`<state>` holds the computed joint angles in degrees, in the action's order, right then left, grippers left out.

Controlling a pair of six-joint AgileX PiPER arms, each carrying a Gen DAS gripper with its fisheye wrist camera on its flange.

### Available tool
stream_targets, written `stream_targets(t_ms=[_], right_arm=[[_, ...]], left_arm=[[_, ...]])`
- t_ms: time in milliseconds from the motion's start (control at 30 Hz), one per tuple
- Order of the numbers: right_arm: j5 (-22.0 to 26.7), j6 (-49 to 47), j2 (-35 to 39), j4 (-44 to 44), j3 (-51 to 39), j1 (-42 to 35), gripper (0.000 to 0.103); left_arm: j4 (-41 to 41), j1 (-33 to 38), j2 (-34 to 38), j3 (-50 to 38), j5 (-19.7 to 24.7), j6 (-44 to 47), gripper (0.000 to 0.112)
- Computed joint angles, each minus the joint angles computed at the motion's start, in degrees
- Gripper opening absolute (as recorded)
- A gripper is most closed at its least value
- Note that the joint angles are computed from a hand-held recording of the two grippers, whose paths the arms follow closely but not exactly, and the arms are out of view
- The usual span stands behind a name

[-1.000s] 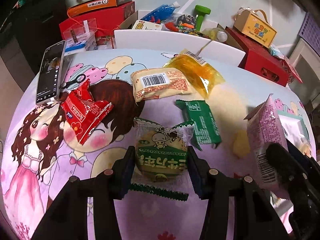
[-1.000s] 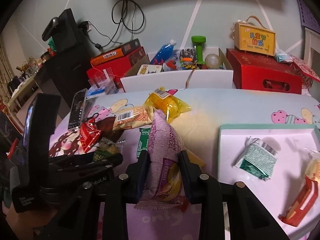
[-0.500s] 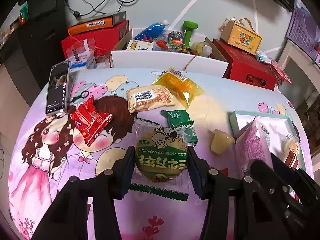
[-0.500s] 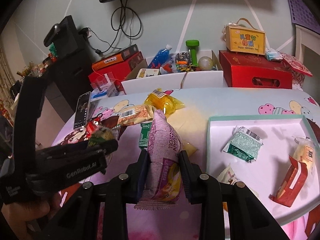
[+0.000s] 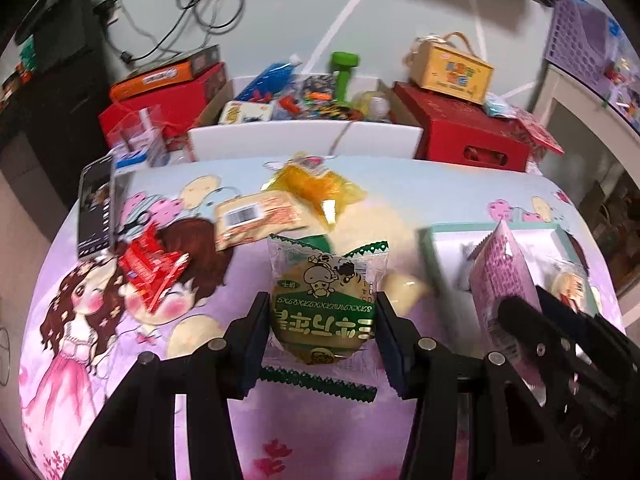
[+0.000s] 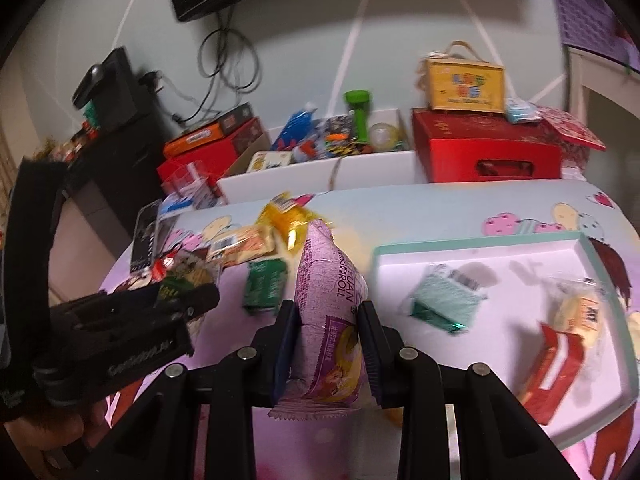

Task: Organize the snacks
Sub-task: 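Carry both snacks over the white tray and open both tools to release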

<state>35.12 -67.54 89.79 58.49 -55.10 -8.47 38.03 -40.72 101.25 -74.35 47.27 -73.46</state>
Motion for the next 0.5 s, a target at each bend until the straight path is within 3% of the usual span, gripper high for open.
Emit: stream_targets(t_ms=[500], right_arm=[[4.2, 6.4, 8.9, -1.6, -12.0, -16.4, 0.034]], left_arm=[[-4.9, -6.0, 15.0, -22.1, 1.2, 13.6, 0.052]])
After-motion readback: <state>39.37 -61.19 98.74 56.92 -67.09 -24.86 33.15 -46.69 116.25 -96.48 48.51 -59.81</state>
